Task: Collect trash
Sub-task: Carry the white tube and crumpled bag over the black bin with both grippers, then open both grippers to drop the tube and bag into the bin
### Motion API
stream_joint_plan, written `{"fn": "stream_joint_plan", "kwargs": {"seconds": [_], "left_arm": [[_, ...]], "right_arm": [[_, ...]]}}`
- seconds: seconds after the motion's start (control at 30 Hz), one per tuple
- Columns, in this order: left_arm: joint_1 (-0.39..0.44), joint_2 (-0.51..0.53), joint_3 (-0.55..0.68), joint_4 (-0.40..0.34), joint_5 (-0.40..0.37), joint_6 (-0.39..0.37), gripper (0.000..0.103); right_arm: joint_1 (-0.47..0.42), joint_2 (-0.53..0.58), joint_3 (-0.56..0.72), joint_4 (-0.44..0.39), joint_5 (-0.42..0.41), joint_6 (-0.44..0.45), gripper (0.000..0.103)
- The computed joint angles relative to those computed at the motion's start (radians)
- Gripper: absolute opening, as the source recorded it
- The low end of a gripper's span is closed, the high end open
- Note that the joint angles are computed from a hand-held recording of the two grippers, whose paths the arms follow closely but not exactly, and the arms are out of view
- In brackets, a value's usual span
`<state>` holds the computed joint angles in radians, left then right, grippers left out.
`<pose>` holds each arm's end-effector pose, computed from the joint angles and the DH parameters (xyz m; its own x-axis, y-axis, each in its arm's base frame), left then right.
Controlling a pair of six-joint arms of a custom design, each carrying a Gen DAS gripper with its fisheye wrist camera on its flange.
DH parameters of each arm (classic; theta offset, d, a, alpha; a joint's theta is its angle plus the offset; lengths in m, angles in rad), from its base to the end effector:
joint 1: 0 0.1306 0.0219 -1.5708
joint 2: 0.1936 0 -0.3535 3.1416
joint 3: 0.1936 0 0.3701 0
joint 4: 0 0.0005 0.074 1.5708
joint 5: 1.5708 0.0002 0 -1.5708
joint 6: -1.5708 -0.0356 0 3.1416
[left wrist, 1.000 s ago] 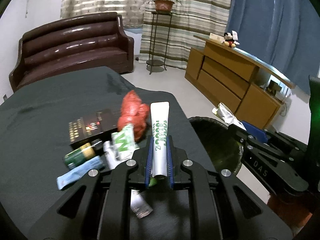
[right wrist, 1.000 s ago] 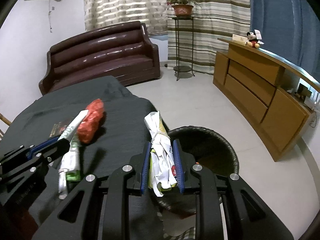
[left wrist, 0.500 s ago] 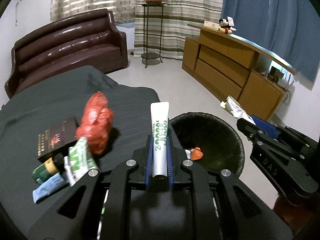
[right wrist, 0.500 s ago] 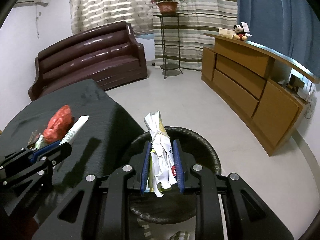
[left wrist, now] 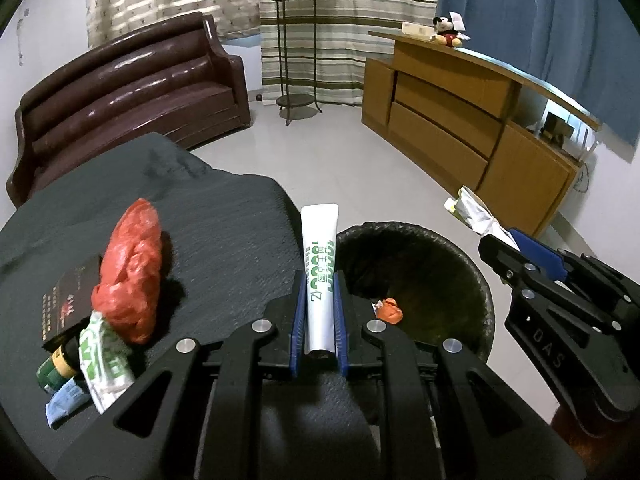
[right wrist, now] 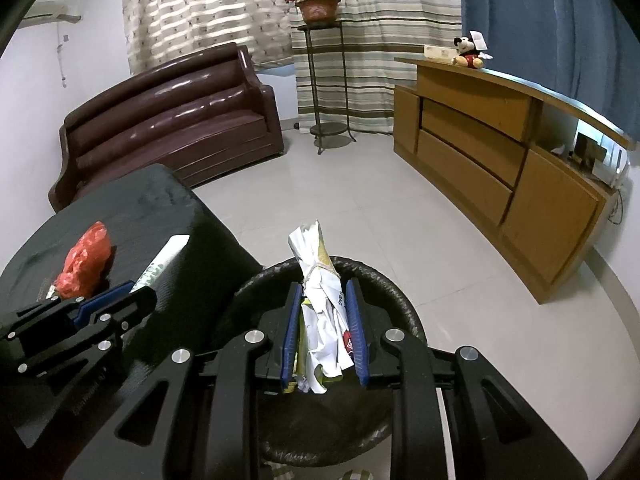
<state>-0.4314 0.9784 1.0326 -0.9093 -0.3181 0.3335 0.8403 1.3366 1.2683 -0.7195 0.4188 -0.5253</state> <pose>0.2995 -0.1261 0.3949 -0.7167 -0.0124 -0.6973 -0.0252 0.9996 0.0082 0.3126 0.3265 0.3829 -0.6544 -0.0439 -0.7548 -0.1859 0.9770 0.1044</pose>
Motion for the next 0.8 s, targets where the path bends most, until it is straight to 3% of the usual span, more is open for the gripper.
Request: {"fn": "stream_joint_plan", "kwargs": {"seconds": [0.17, 0.3, 0.5, 0.6, 0.8], "left_arm": [[0.004, 0.014, 0.0, -0.011, 0.001, -0.002, 0.018], [0.0, 0.022, 0.007, -0.012, -0.008, 0.005, 0.04], [-0.001, 0.014, 0.003, -0.007, -0.012, 0.016, 0.047], [-0.001, 0.009, 0.003, -0.002, -0.011, 0.02, 0.056], [0.009, -0.031, -0.006, -0.007, -0.011, 0.013, 0.062]], "right_arm": [[-0.015, 0.009, 0.001, 0.005, -0.016, -0.006, 0.024], [-0.022, 0.019, 0.001, 0.004, -0.033, -0.023, 0.028], [-0.014, 0.012, -0.005, 0.003, -0.013, -0.037, 0.036], [-0.011, 0.003, -0.013, 0.007, 0.001, -0.039, 0.045], [0.004, -0.009, -0.016, -0.002, 0.026, -0.046, 0.057]]}}
